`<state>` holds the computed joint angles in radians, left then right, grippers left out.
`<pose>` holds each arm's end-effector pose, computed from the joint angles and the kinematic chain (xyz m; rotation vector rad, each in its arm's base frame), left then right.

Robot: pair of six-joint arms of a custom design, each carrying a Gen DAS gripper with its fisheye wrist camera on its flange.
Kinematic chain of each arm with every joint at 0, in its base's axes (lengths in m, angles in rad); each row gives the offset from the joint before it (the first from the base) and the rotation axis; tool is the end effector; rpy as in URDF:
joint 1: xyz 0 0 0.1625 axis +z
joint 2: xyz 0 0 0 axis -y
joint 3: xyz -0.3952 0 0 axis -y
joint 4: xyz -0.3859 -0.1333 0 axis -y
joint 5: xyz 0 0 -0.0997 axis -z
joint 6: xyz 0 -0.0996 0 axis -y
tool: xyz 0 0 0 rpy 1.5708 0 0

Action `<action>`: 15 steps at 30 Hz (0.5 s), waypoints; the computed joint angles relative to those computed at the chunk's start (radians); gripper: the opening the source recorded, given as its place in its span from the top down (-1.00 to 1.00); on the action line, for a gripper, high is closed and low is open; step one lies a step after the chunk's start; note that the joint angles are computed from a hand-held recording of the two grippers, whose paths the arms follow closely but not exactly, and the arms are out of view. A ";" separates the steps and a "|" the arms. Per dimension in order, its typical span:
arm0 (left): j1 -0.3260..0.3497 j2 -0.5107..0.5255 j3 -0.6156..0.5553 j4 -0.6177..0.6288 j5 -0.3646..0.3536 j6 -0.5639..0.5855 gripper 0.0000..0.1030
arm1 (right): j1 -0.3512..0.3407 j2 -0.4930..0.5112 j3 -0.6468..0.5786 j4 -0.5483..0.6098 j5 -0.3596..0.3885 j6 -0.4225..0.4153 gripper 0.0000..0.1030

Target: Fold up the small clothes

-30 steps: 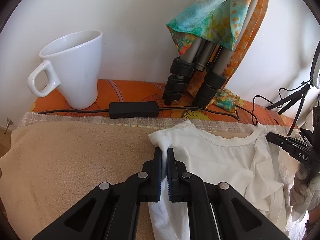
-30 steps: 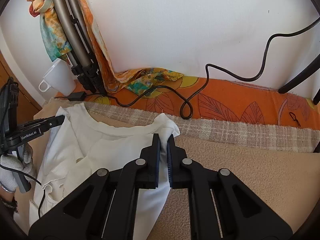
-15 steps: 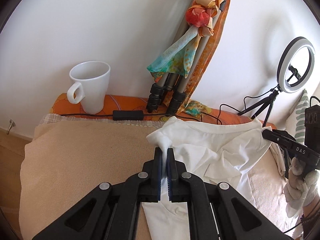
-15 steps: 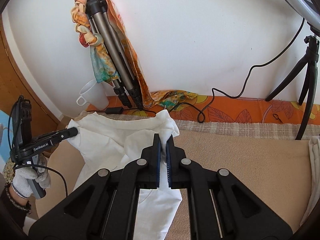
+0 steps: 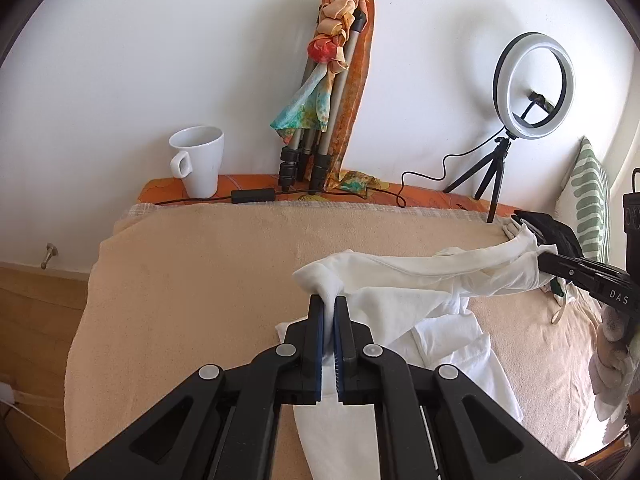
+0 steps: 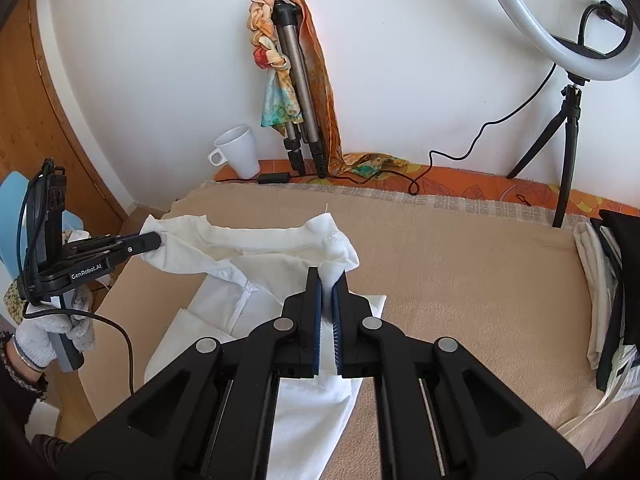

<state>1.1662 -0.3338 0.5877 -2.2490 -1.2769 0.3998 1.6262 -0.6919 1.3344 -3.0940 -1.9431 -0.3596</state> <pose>-0.1962 -0.8700 0.1492 1.0102 2.6020 -0.6019 0.1384 -0.7418 0.2012 0.2916 -2.4393 1.0700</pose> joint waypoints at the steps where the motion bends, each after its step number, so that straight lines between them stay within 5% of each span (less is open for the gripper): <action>1: -0.002 -0.044 0.085 -0.045 0.004 0.006 0.98 | 0.003 -0.015 0.040 -0.024 0.001 0.003 0.88; 7: -0.007 -0.228 0.456 -0.226 0.055 0.068 0.98 | 0.024 -0.047 0.220 -0.149 -0.071 -0.041 0.88; 15: -0.001 -0.346 0.688 -0.317 0.097 0.117 0.88 | 0.033 -0.042 0.352 -0.268 -0.143 -0.106 0.88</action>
